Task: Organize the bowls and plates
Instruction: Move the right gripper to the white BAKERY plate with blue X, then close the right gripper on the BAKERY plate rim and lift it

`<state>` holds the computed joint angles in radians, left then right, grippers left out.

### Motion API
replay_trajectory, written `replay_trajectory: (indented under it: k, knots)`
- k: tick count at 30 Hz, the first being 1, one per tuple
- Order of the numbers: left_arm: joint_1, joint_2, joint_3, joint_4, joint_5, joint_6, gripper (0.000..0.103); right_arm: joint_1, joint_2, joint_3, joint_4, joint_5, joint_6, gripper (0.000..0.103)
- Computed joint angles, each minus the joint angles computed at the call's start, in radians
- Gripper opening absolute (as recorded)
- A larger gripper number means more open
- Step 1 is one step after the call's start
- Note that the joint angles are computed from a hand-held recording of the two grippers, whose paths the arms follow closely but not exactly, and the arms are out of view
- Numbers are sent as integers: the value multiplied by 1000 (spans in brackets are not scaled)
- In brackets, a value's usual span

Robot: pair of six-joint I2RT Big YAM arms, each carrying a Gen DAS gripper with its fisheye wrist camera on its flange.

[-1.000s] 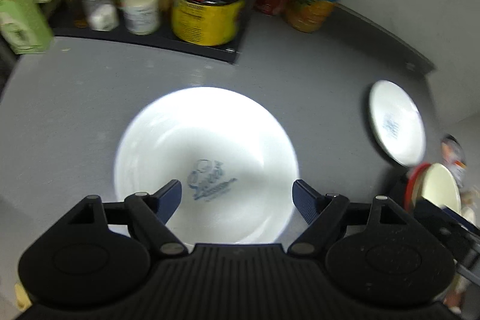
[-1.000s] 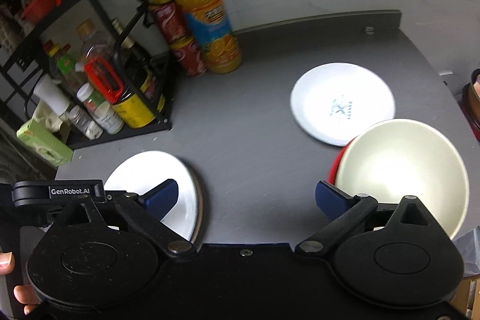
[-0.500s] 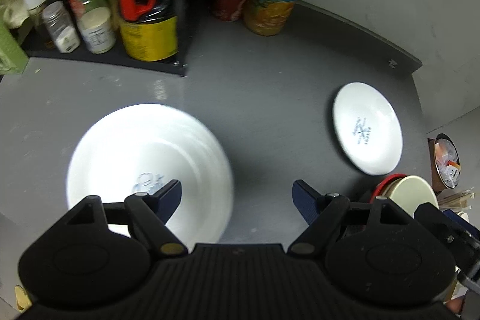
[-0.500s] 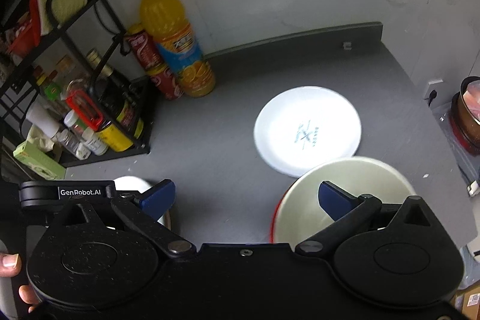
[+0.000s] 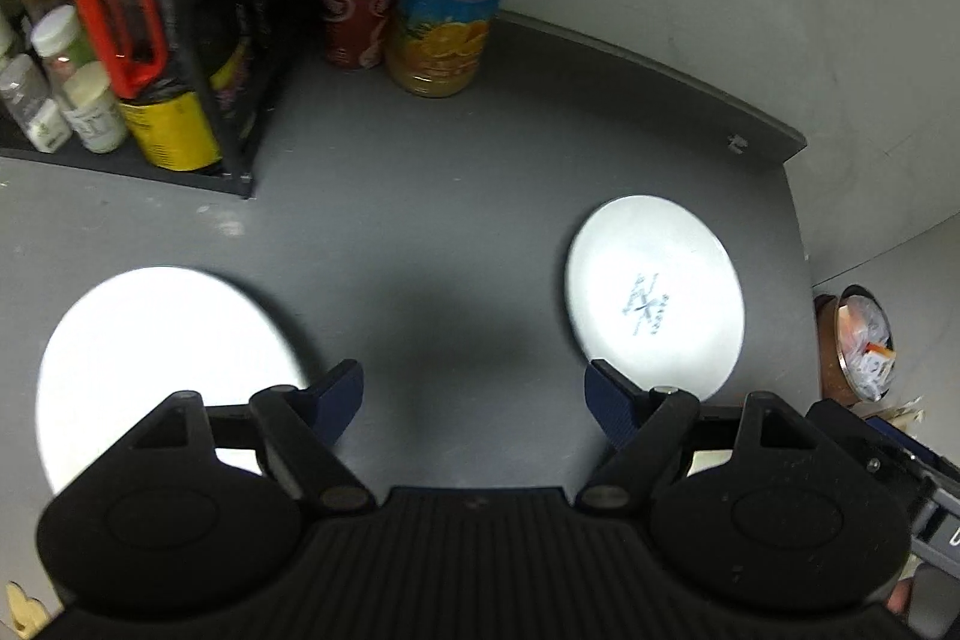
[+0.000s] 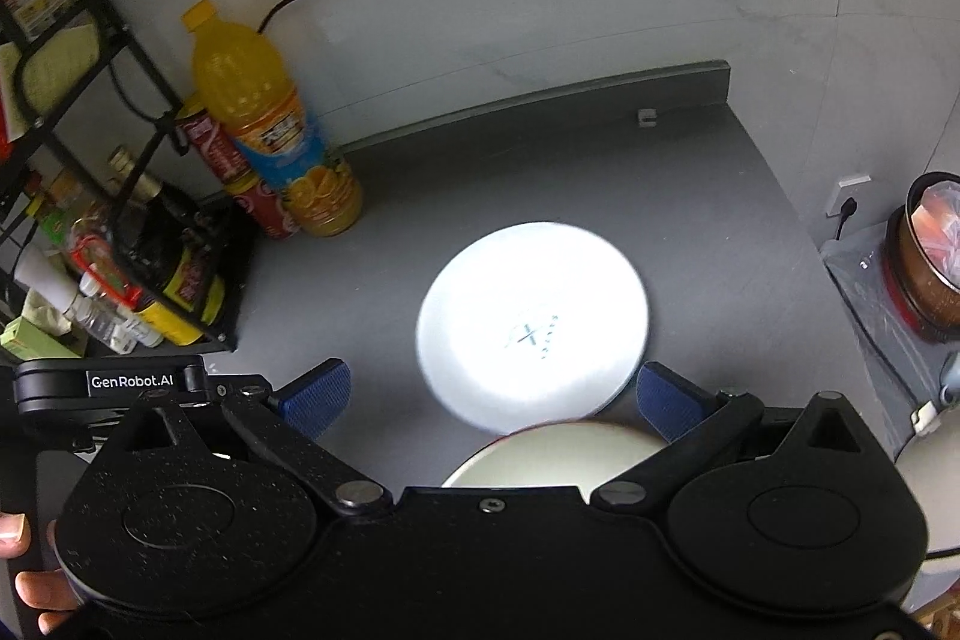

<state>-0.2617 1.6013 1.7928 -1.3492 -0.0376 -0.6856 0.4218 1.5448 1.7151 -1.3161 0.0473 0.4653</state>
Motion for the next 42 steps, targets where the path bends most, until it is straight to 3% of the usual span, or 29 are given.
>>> replay_trajectory:
  k: [10, 15, 23, 28, 37, 42]
  knots:
    - [-17, 95, 52, 72, 50, -87, 78, -98, 39, -24, 33, -30, -92, 100]
    - [-23, 137, 56, 113, 75, -147, 71, -147, 82, -20, 28, -87, -121, 82]
    - [-13, 198, 51, 159, 146, -243, 37, -196, 167, 4, -3, -171, -133, 64]
    - [-2, 232, 47, 185, 197, -269, 28, -210, 218, 22, -25, -183, -143, 49]
    - [10, 260, 39, 235, 221, -312, 22, -229, 270, 27, -35, -225, -169, 37]
    - [14, 280, 46, 228, 209, -305, 22, -236, 282, 11, -31, -253, -158, 25]
